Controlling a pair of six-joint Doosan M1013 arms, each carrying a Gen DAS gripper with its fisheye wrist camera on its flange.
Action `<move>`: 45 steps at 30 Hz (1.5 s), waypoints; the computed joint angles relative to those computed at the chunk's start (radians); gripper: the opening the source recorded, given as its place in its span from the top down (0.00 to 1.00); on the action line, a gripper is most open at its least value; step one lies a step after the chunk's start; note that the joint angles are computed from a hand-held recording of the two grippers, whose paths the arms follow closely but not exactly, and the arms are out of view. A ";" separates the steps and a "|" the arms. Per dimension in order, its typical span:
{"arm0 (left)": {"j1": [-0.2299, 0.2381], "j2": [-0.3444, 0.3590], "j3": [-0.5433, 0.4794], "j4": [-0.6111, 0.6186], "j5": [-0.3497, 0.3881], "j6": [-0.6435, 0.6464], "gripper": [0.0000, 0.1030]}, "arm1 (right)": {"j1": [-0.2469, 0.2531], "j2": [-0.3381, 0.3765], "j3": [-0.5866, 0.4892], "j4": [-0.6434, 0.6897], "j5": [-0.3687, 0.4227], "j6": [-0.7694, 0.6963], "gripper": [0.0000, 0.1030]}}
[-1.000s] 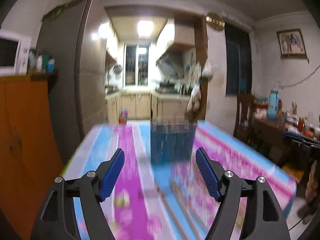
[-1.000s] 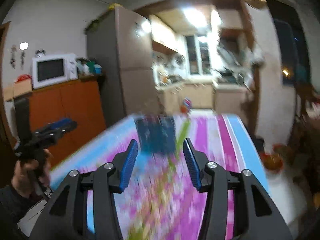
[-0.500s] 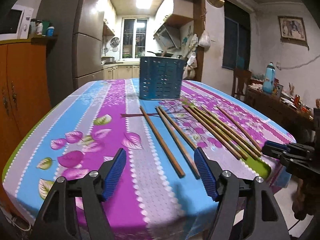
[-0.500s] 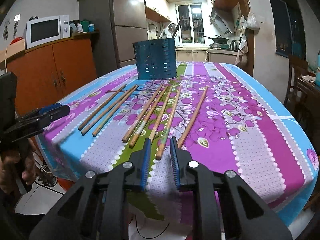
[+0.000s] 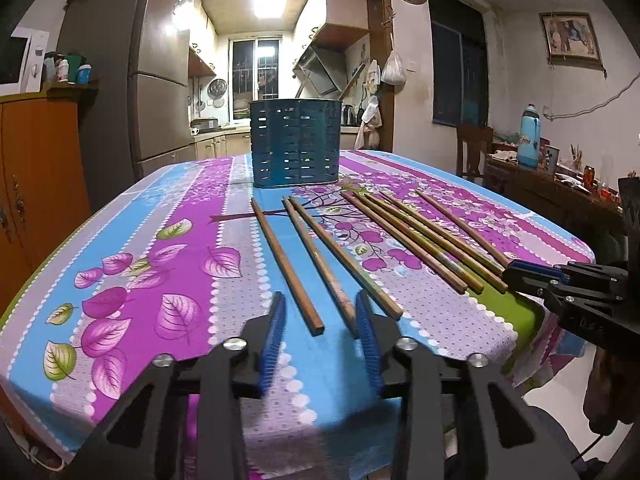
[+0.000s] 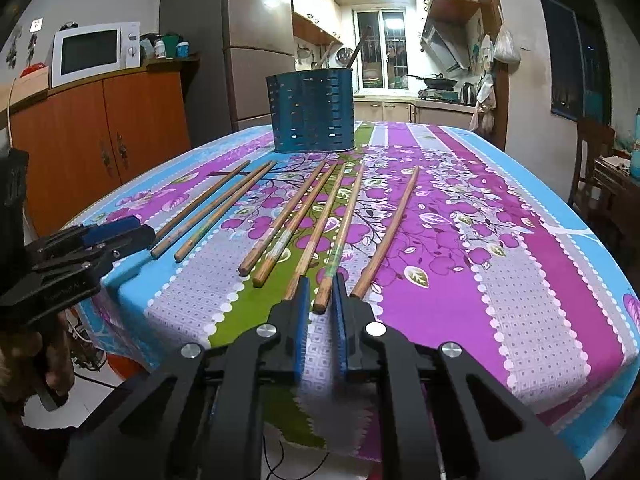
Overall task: Organize utensils
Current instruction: 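Close the left tool on a chopstick while the right tool grasps another chopstick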
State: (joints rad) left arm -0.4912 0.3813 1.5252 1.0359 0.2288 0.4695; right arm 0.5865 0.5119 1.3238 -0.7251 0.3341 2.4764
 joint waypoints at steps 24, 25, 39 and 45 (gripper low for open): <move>-0.016 0.019 0.009 0.338 0.115 -0.308 0.86 | 0.007 0.002 0.008 -0.143 -0.006 0.131 0.91; -0.017 0.019 0.011 0.355 0.116 -0.327 0.86 | 0.008 0.003 0.008 -0.154 -0.005 0.140 0.91; -0.022 0.022 0.028 0.525 0.132 -0.510 0.85 | 0.017 0.008 0.011 -0.272 0.008 0.249 0.90; -0.027 0.018 0.035 0.549 0.145 -0.538 0.88 | 0.024 0.010 0.018 -0.368 0.016 0.342 0.90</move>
